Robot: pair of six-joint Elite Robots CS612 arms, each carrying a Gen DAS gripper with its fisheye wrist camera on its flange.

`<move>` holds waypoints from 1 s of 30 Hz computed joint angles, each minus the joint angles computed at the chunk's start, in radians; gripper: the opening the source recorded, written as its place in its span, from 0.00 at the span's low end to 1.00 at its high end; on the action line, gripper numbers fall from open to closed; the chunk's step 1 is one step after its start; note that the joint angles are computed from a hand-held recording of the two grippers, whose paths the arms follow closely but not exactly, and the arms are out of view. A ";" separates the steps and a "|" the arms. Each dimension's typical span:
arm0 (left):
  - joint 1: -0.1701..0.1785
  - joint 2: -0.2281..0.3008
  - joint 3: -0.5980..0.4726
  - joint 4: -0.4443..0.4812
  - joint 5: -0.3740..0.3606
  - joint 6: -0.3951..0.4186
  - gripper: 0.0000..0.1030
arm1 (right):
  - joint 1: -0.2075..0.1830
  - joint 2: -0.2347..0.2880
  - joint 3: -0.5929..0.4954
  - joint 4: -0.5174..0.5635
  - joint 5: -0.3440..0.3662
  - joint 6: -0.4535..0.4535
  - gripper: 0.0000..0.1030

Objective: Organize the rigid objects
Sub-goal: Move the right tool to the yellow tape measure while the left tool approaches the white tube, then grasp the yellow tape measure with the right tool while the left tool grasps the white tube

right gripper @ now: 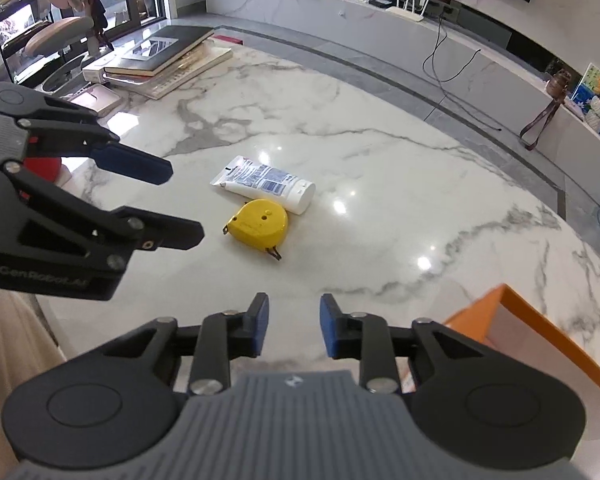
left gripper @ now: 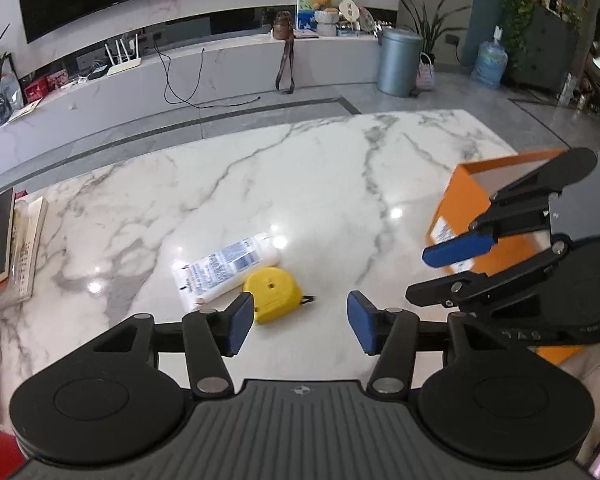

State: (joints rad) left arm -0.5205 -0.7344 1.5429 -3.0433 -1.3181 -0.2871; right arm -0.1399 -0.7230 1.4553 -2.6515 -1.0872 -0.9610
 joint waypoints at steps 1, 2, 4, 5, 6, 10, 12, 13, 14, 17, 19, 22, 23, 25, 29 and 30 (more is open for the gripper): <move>0.002 0.001 0.000 0.000 0.005 0.013 0.61 | 0.005 0.007 -0.010 0.006 -0.006 0.004 0.32; 0.005 0.005 0.000 -0.004 0.010 0.030 0.63 | 0.010 0.014 -0.018 0.010 -0.012 0.009 0.33; 0.011 0.016 -0.003 -0.025 0.014 0.068 0.67 | 0.019 0.029 -0.039 0.021 -0.025 0.016 0.36; 0.017 0.022 -0.005 -0.032 0.005 0.087 0.69 | 0.023 0.036 -0.049 0.027 -0.030 0.019 0.36; 0.023 0.027 -0.013 -0.018 -0.008 0.092 0.70 | 0.029 0.045 -0.060 0.030 -0.037 0.026 0.37; 0.038 0.054 -0.047 0.008 -0.022 0.094 0.70 | 0.045 0.077 -0.103 0.042 -0.057 0.049 0.37; 0.045 0.064 -0.064 0.035 -0.022 0.154 0.70 | 0.053 0.092 -0.125 0.050 -0.060 0.058 0.37; 0.048 0.068 -0.071 0.048 -0.020 0.169 0.70 | 0.057 0.099 -0.136 0.056 -0.058 0.070 0.37; 0.052 0.072 -0.076 0.061 -0.024 0.182 0.70 | 0.060 0.105 -0.145 0.065 -0.053 0.080 0.37; 0.064 0.080 -0.086 0.086 -0.031 0.195 0.70 | 0.070 0.123 -0.175 0.091 -0.035 0.121 0.41; 0.071 0.085 -0.090 0.104 -0.024 0.199 0.70 | 0.079 0.135 -0.193 0.110 -0.028 0.153 0.47; 0.079 0.091 -0.085 0.106 -0.018 0.187 0.70 | 0.093 0.151 -0.215 0.133 -0.028 0.187 0.48; 0.082 0.092 -0.082 0.103 -0.025 0.183 0.70 | 0.097 0.156 -0.222 0.140 -0.032 0.199 0.49; 0.082 0.094 -0.080 0.105 -0.012 0.191 0.70 | 0.105 0.163 -0.231 0.148 -0.040 0.221 0.52; 0.083 0.093 -0.078 0.113 -0.003 0.206 0.72 | 0.114 0.174 -0.242 0.151 -0.056 0.244 0.57; 0.083 0.094 -0.078 0.111 -0.006 0.209 0.73 | 0.116 0.177 -0.246 0.156 -0.063 0.249 0.57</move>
State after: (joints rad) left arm -0.4371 -0.6409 1.4654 -2.9319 -1.3242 -0.0781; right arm -0.0241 -0.5457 1.2091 -2.4958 -1.1498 -0.7118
